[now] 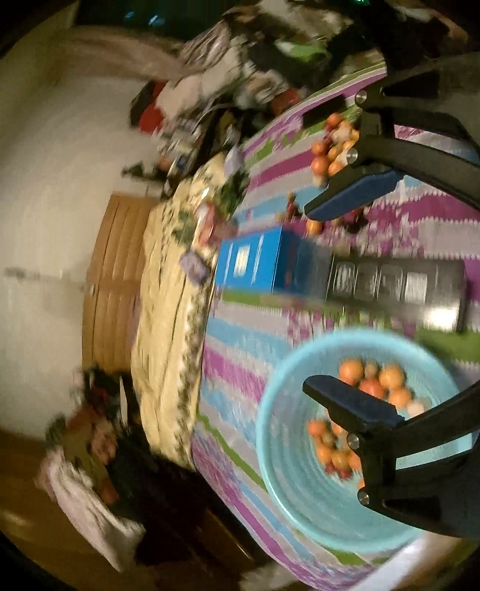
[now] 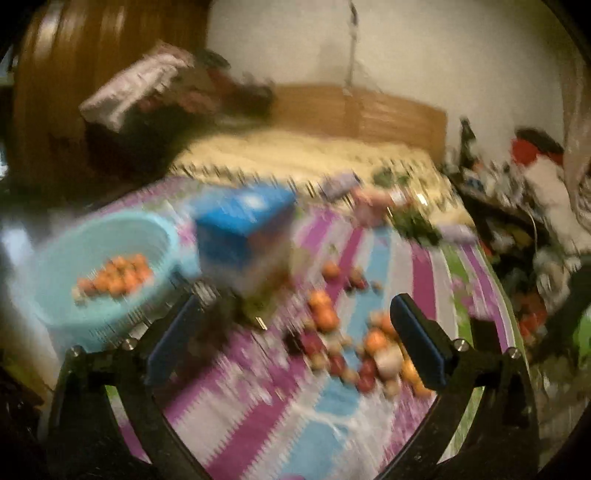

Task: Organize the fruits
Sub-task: 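Move both empty tools back to the fruit pile, then grasp a red plum with the left tool while the right tool grasps a brown fruit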

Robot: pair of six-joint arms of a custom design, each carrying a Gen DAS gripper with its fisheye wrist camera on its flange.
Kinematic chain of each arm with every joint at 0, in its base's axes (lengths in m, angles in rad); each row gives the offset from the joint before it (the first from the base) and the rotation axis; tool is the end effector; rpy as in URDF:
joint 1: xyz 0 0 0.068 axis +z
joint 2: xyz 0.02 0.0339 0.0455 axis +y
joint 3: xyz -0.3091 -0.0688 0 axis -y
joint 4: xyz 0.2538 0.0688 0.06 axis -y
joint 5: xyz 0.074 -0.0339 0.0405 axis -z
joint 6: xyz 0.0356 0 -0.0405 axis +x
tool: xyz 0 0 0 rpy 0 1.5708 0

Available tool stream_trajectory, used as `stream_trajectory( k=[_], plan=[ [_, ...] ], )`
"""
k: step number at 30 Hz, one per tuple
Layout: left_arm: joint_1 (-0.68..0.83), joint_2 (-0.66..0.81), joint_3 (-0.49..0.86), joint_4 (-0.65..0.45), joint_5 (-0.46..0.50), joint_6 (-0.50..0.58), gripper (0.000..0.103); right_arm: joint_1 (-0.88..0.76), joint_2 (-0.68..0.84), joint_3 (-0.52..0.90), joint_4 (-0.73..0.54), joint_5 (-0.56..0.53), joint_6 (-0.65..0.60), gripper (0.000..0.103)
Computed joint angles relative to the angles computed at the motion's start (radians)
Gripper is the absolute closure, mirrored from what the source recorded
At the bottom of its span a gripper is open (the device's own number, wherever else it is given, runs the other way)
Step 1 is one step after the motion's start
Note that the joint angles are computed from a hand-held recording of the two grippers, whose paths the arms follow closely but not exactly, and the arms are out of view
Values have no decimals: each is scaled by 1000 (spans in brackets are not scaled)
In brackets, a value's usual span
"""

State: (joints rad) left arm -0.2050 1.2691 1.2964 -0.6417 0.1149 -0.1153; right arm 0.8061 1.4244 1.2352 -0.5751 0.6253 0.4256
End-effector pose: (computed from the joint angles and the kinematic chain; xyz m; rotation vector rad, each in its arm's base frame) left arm 0.2631 -0.0589 0.4125 0.1639 2.1910 -0.3062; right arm 0.2295 0.2091 0.3593 -0.1152 2.1637 -0.0374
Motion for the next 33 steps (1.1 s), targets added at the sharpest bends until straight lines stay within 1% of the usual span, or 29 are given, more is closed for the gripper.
stream_trajectory(
  k=[3, 6, 10, 13, 15, 16, 17, 18, 19, 20, 21, 23, 25, 27, 30, 33],
  plan=[
    [-136, 49, 3, 20, -31, -10, 16, -48, -86, -147, -15, -39, 65, 0],
    [-244, 101, 2, 45, -55, -25, 16, -87, -179, -287, -35, -43, 117, 0],
    [-359, 204, -12, 86, -64, -40, 16, -189, -256, -423, -50, -152, 176, 1],
    [-406, 294, -22, 122, -12, -68, 16, -269, -320, -516, -29, -246, 193, 3],
    [-430, 380, -15, 147, 28, -97, 16, -302, -345, -555, -11, -282, 190, 10],
    [-444, 410, -18, 157, 39, -102, 18, -324, -353, -573, 3, -303, 181, 14],
    [-456, 436, -16, 161, 49, -98, 24, -344, -363, -589, 13, -326, 176, 22],
    [-470, 463, -10, 162, 58, -93, 28, -373, -374, -607, 27, -358, 167, 28],
    [-485, 494, -1, 161, 64, -87, 33, -412, -380, -622, 42, -406, 151, 40],
    [-502, 522, 4, 169, 63, -85, 38, -455, -379, -636, 61, -446, 127, 46],
    [-510, 535, 4, 177, 64, -86, 41, -491, -377, -648, 76, -478, 111, 46],
    [-526, 586, 19, 202, 86, -105, 50, -539, -368, -666, 106, -499, 86, 46],
    [-535, 635, 37, 220, 100, -124, 53, -583, -363, -681, 130, -529, 64, 46],
    [-541, 670, 60, 219, 91, -137, 56, -613, -367, -694, 143, -544, 46, 46],
    [-547, 722, 84, 240, 72, -171, 56, -635, -379, -714, 165, -561, 37, 45],
    [-549, 748, 102, 261, 58, -178, 56, -638, -387, -728, 184, -568, 38, 45]
  ],
)
